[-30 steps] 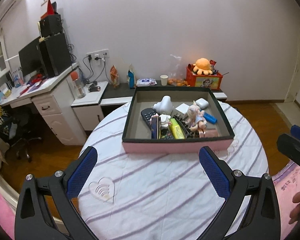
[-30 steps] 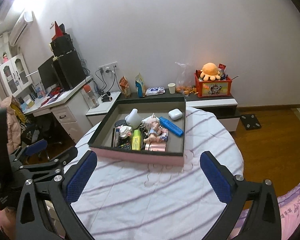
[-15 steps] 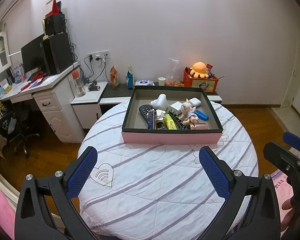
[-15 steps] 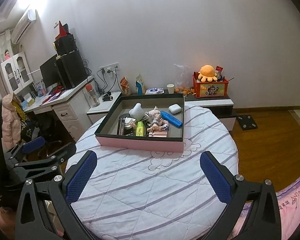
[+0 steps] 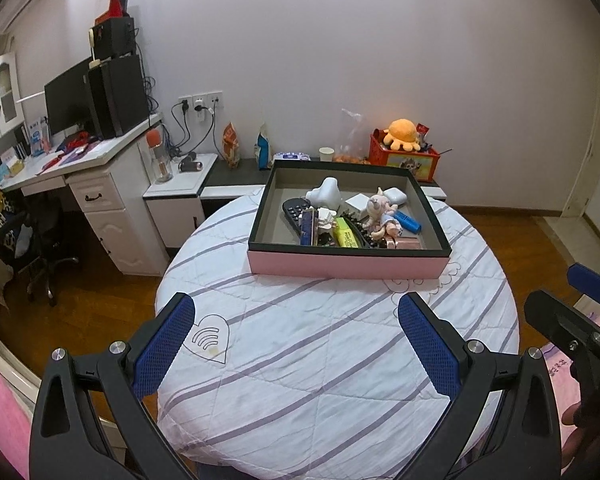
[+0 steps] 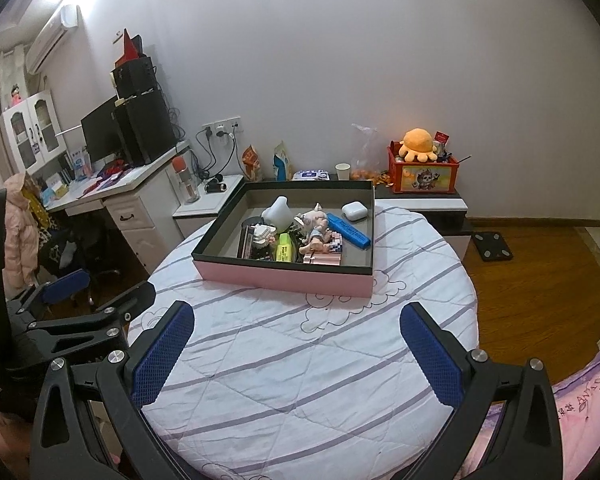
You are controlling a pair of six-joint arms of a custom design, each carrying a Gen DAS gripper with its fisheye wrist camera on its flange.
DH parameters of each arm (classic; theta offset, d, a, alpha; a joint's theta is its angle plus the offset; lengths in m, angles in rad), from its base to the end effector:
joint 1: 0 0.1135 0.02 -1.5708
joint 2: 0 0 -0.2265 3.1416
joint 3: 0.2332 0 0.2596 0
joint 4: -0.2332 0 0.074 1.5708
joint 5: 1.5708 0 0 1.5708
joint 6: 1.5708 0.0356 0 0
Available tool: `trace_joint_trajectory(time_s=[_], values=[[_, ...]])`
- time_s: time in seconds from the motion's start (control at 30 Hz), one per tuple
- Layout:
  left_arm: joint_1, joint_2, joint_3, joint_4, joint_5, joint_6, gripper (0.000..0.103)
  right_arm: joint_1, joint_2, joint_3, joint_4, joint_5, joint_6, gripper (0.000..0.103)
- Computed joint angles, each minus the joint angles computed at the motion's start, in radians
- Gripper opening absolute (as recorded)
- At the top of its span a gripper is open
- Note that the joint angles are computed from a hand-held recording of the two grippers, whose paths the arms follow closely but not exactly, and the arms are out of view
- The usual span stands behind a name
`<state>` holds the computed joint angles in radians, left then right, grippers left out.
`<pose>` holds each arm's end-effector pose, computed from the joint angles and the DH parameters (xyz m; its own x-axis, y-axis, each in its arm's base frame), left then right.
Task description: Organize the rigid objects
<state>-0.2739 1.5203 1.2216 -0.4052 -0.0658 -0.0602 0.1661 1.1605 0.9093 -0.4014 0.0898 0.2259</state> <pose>0.3386 -0.0927 0.2518 -0.6353 0.1161 -0.7635 0.1838 0.9830 -0.0034 0.2729 0.0425 0.2501 -0.6048 0.1248 -0.7865 0.0422 0.9913 0.1249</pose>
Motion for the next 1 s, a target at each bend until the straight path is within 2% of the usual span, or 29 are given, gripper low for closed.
trace_joint_trajectory(time_s=[1.0], values=[[-0.012, 0.012, 0.003, 0.008, -0.025, -0.004, 0.103, -0.019, -0.006, 0.001, -0.011, 0.001, 0.003, 0.103]])
